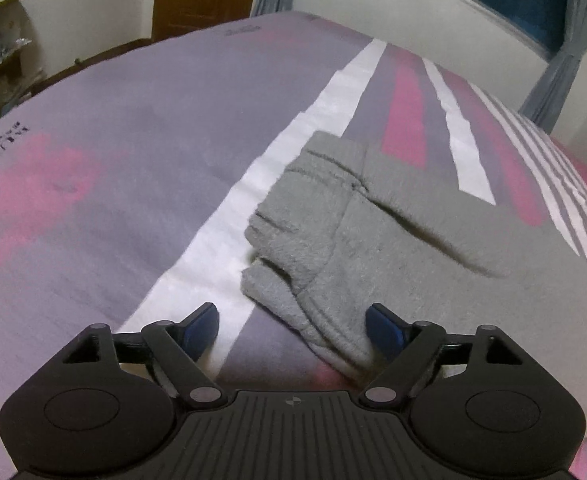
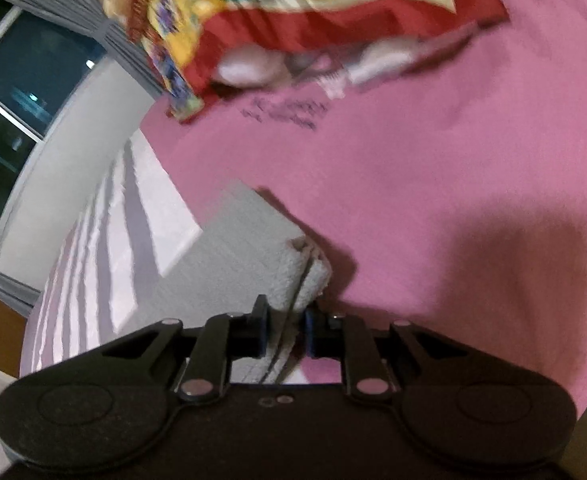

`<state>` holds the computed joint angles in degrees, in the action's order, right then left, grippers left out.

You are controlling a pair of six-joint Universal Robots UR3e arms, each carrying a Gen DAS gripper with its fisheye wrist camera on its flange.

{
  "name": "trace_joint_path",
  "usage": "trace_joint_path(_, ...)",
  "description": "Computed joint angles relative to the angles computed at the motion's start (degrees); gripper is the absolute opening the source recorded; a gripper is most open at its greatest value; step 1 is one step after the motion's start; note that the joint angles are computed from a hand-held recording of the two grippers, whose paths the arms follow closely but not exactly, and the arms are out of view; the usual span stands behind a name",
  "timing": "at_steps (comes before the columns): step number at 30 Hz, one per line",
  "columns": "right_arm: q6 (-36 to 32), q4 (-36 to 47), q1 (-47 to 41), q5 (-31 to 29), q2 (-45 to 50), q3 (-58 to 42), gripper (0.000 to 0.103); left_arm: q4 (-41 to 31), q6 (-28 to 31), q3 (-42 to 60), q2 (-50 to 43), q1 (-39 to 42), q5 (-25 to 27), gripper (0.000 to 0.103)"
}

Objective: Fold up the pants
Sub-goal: 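Grasp the drawstring cords with the right gripper and pull them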

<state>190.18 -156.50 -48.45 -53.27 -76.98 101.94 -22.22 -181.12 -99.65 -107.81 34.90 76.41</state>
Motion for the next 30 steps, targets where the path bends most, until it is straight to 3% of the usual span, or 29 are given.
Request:
trace_joint_path(4, -1.61, 1.90, 7.14, -4.32, -0.31, -8.31, 0.016, 2.34, 1.65, -6.74, 5.68, 4.23, -3.64, 0.081)
trace_joint_path(10, -2.68, 8.41, 25.03, -10.11, 8.06, -31.98, 0.016, 3.88, 4.52, -15.11, 12.16, 12.37, -9.51, 0.082)
trace_joint_path(13, -5.92, 8.96, 34.87, -11.15, 14.05, -41.47, 0.016, 4.53, 6.69, -20.14, 15.85, 17.69, -12.34, 0.082)
trace_joint_path(16, -12.82, 8.36, 43.69, -11.25, 18.50, -44.83, 0.016, 3.60, 10.06, -24.73, 19.55, 23.38, -14.99, 0.082)
trace_joint_path(22, -32.88, 6.36, 54.72, -12.61, 20.04, -34.11, 0.016, 0.98, 16.58, -29.58, 24.00, 32.28, -18.44, 0.082)
trace_joint_path(30, -44.93, -5.04, 60.32, -20.74, 16.32, -18.47, 0.016, 1.85, 18.55, -30.21, 23.08, 34.57, -18.24, 0.082)
